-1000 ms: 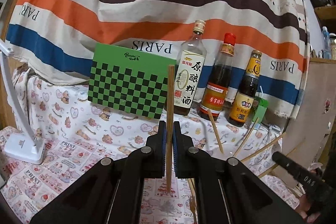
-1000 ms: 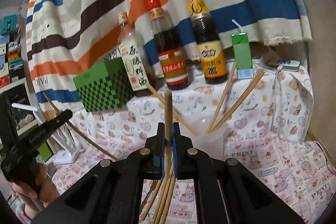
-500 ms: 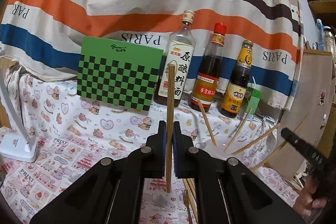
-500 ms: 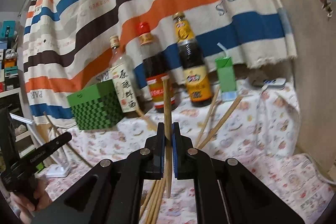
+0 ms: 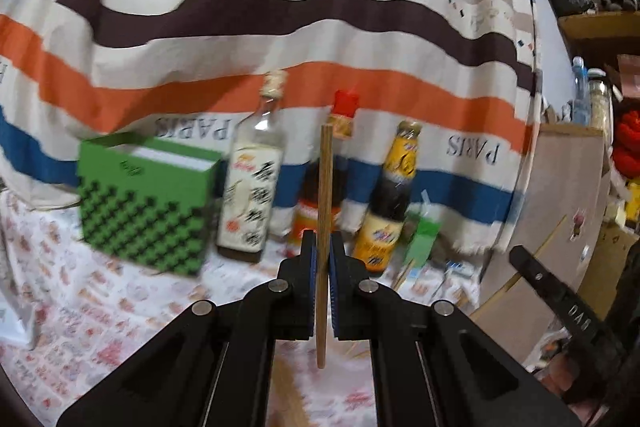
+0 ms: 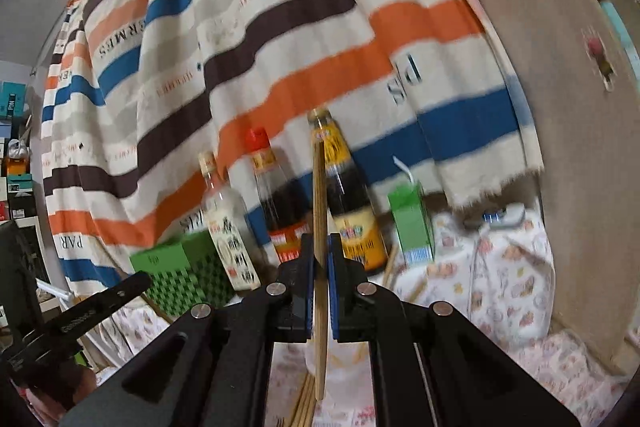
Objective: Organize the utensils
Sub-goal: 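Carry both held chopsticks over the clear cup and lower them into it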
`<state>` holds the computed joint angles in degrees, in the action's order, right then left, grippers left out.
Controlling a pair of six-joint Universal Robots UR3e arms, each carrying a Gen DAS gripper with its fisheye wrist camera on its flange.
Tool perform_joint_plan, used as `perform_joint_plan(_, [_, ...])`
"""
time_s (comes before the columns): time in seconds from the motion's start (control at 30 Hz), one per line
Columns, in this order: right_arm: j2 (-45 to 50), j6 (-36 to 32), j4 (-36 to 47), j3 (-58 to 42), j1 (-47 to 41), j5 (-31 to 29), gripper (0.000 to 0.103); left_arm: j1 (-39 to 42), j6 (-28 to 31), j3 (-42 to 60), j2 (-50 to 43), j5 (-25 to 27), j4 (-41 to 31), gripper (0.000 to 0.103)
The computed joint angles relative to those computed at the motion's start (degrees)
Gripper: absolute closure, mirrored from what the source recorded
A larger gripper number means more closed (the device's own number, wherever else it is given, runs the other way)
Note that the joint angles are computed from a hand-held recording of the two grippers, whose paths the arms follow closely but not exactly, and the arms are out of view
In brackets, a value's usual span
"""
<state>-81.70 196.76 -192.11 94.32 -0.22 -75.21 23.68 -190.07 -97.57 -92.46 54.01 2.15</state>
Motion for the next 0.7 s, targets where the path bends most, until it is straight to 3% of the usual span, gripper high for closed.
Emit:
perform_joint_plan(0.17, [4.87, -1.16, -0.12, -7.38, 1.96, -4.58, 0.096, -6.47, -1.51, 10.21, -7.14, 5.50, -3.16, 0.098])
perform_joint_plan(0.33, [11.51, -2.85, -5.37, -10.32, 5.51, -12.67, 0.096, -9.11, -2.53, 13.47, -12.66, 7.35, -3.98, 0.098])
perform_joint_plan(0.43, [13.92, -4.01, -4.63, -11.34, 6.13, -12.98, 0.096, -9.82, -1.49, 13.54, -14.83, 8.38, -4.86, 0.098])
perform_joint_plan(0.5, [15.45, -5.85, -3.87, -12.21, 7.02, -14.01, 0.096, -9.43, -0.73, 13.61, -15.85, 7.29, -6.15, 0.098])
perform_joint_plan(0.6, [16.27, -7.01, -1.98, -12.98, 7.45, -13.28, 0.096, -7.36, -0.10, 16.10, -17.48, 1.37, -12.29, 0.098])
perform_joint_plan(0.7, [16.81, -7.50, -0.01, -13.41, 7.66, -12.05, 0.096, -7.41, 0.54, 18.72, -18.85, 2.89, -15.31, 0.098])
